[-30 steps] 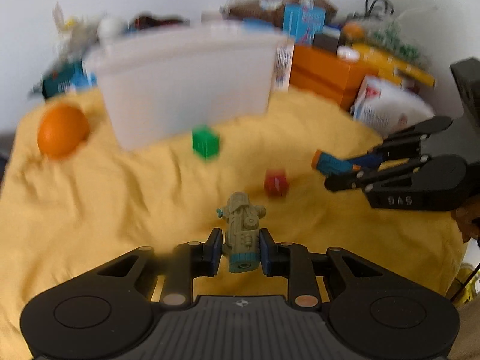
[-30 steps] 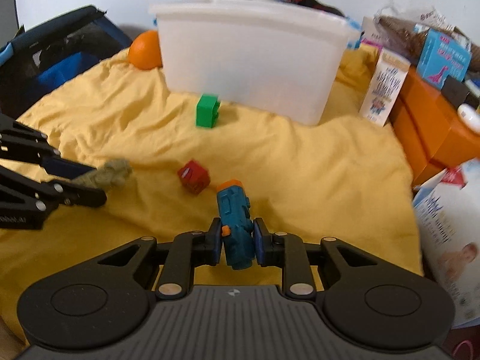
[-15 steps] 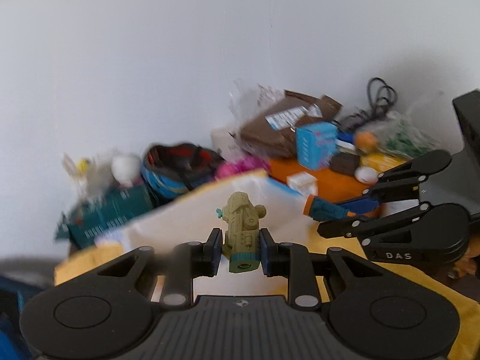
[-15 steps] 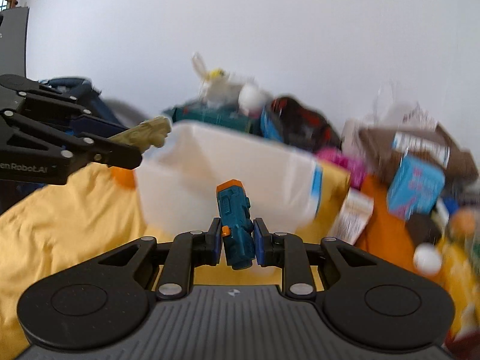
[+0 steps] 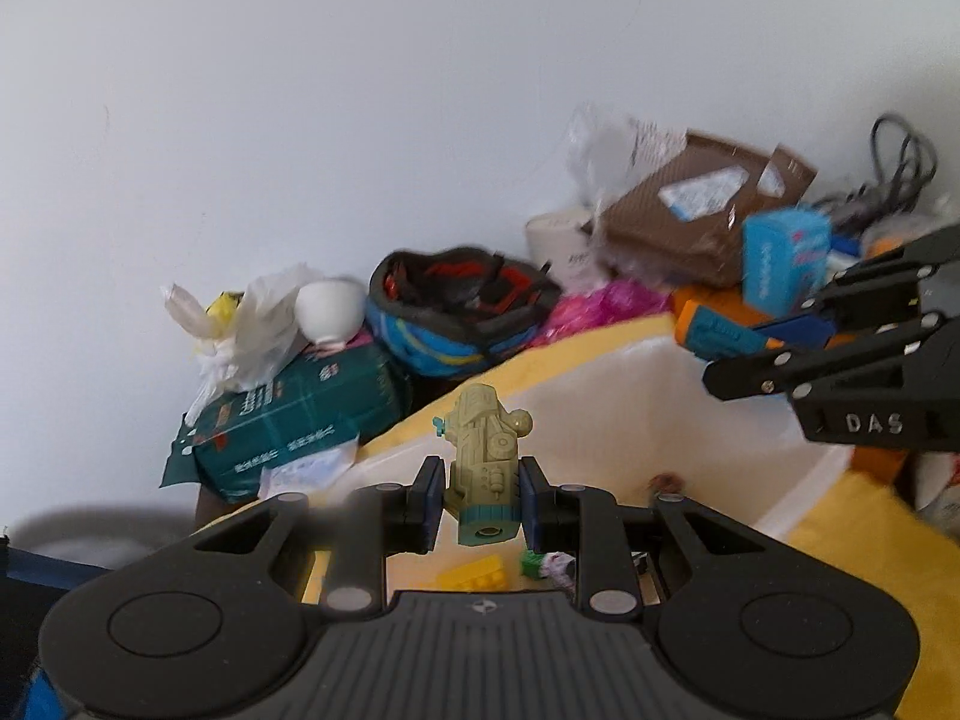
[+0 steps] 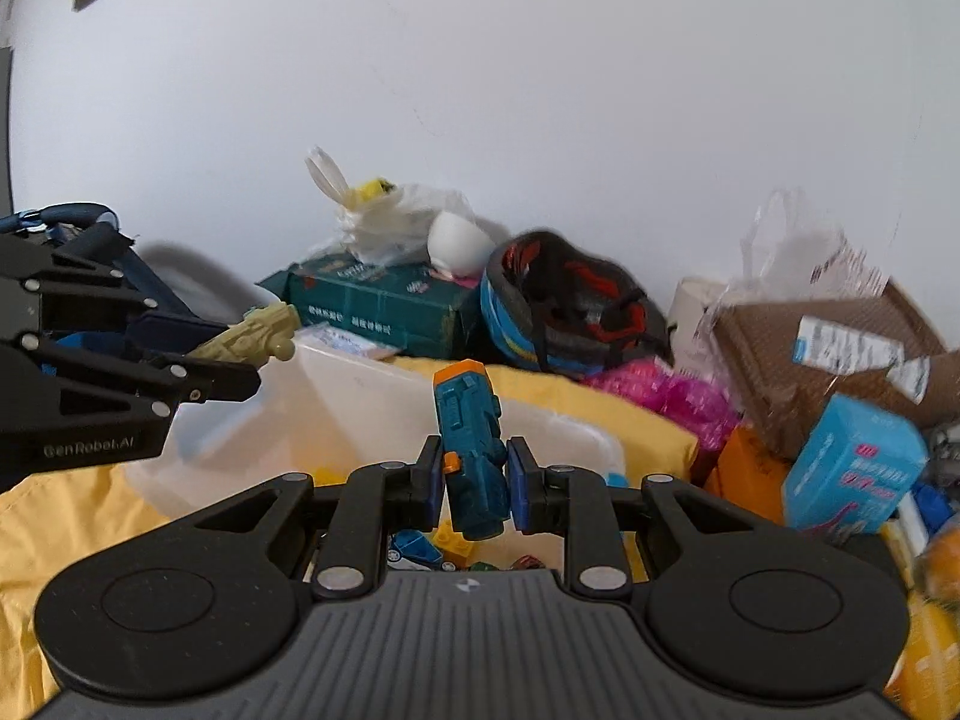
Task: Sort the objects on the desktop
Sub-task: 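Carry the teal toy and beige figure over the white bin, then open both tools over the white bin to drop the toys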
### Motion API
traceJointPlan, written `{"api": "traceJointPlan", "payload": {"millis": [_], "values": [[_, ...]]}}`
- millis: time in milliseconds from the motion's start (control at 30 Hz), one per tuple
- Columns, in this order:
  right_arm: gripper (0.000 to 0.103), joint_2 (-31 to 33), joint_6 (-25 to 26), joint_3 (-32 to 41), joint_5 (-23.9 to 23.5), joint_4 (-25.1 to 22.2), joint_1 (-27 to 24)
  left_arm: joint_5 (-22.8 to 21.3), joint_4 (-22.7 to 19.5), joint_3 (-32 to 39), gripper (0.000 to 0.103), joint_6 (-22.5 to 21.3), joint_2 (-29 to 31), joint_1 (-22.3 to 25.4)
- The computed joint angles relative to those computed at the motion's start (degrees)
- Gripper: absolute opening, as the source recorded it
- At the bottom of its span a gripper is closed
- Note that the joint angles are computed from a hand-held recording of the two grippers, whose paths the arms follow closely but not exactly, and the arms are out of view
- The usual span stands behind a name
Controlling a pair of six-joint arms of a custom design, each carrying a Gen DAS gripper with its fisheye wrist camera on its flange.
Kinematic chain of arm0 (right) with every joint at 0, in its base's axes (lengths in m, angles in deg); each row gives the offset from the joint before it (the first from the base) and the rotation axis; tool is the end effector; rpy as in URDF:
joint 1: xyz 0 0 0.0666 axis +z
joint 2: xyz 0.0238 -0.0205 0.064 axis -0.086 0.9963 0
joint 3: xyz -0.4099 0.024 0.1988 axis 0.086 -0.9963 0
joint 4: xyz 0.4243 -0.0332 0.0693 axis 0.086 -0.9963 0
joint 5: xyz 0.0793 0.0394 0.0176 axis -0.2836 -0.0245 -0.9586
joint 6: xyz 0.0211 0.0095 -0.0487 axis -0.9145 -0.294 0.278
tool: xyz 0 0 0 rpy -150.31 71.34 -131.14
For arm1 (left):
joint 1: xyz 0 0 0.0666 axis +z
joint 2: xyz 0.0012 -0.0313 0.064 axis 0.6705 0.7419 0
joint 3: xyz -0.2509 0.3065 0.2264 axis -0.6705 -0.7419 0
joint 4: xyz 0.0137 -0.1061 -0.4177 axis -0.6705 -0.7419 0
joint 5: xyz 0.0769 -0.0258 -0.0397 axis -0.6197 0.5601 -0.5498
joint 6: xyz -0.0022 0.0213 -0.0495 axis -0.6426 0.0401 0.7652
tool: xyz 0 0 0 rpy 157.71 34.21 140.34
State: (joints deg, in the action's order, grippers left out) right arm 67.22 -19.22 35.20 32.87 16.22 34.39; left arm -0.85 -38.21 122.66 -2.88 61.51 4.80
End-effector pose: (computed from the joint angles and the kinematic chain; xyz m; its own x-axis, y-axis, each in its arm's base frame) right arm 0.4192 0.3267 0.3608 -0.4500 -0.2404 -0.8601 -0.3188 0.9429 -0.0967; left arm 0.4284 -0.3082 0.3932 -0.4382 0.3473 -0.8291 0.2823 0.9289 0.2399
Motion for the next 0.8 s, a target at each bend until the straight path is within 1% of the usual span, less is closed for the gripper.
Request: {"api": "traceJointPlan", "payload": {"millis": [67, 133, 200, 267, 300, 333, 400, 467, 533, 567, 700, 733, 800], "values": [[0.025, 1.4, -1.4, 1.1, -0.5, -1.8, -0.5, -0.1, -1.5, 0.6, 0.029, 0.3, 1.3, 0.5], [0.025, 2.3, -2.2, 1.5, -0.7, -2.6, -0.7, 0.2, -2.9, 0.8, 0.030, 1.9, 2.0, 1.0], [0.026, 2.7, -2.9, 1.5, -0.5, -3.3, -0.6, 0.1, -3.1, 0.6, 0.031, 3.1, 2.1, 1.1], [0.031, 3.0, -2.7, 1.5, -0.2, -3.5, -0.4, 0.2, -2.8, 0.1, 0.036, 3.2, 1.6, 1.0], [0.031, 3.1, -2.6, 1.5, 0.1, -3.5, -0.3, 0.1, -2.6, -0.3, 0.040, 3.2, 1.1, 0.8], [0.031, 2.9, -2.6, 1.3, 0.3, -3.4, -0.1, -0.3, -2.3, -0.6, 0.042, 3.1, 0.7, 0.5], [0.031, 2.4, -2.8, 0.8, 0.3, -3.1, 0.1, -0.6, -1.3, -1.9, 0.043, 3.6, -0.9, -0.2], [0.032, 1.6, -2.8, 0.0, 0.7, -2.3, 0.5, -0.4, -0.3, -3.1, 0.051, 4.6, -2.6, -0.8], [0.034, 0.8, -2.6, -0.8, 0.8, -1.4, 1.0, -0.5, 1.2, -5.2, 0.055, 5.4, -4.8, -2.0], [0.035, 0.1, -2.5, -1.4, 1.1, -0.9, 1.5, -0.6, 1.4, -5.8, 0.056, 6.0, -5.5, -2.5], [0.036, -2.2, -2.3, -4.1, 1.4, 0.5, 3.3, -0.1, 1.3, -9.5, 0.056, 9.8, -8.5, -5.1], [0.037, -2.9, -2.5, -4.8, 1.5, 0.7, 3.8, -0.4, 1.2, -10.3, 0.056, 10.4, -9.0, -5.8], [0.044, -4.3, -3.0, -6.6, 2.2, 1.2, 5.1, -0.1, 0.8, -12.4, 0.062, 12.2, -10.3, -7.2]]}}
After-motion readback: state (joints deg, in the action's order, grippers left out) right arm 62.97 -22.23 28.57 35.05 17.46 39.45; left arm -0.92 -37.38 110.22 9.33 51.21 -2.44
